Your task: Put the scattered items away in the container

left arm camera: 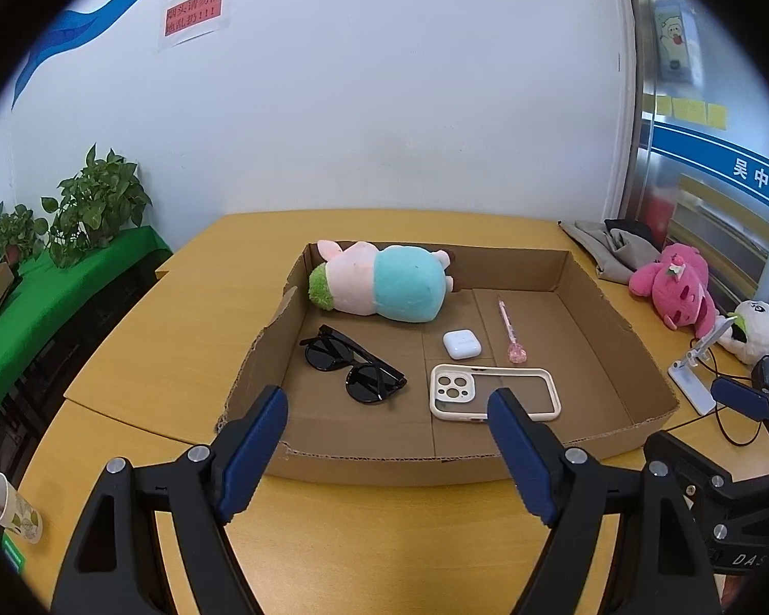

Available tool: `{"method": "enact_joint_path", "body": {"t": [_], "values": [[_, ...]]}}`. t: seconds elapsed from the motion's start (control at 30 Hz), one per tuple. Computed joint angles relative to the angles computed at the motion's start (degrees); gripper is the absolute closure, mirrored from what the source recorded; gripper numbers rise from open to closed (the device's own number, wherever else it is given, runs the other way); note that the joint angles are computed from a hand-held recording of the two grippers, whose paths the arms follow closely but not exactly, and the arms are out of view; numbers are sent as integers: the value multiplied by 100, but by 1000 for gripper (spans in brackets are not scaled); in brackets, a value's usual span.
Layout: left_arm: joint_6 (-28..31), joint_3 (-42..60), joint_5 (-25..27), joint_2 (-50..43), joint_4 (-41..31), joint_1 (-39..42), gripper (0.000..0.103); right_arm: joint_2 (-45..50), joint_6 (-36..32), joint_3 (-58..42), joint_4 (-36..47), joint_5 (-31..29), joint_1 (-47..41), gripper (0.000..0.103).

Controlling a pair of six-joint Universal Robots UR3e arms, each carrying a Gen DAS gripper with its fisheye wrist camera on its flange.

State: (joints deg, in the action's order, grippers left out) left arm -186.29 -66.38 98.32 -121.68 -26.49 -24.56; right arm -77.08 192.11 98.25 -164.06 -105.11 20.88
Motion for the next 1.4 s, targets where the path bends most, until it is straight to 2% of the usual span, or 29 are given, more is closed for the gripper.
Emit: {"method": "enact_joint_path", "body": {"t": [1.4], "values": [[131, 216, 587, -312, -82, -290, 23, 23, 50, 243, -207, 156, -61, 0]]}}
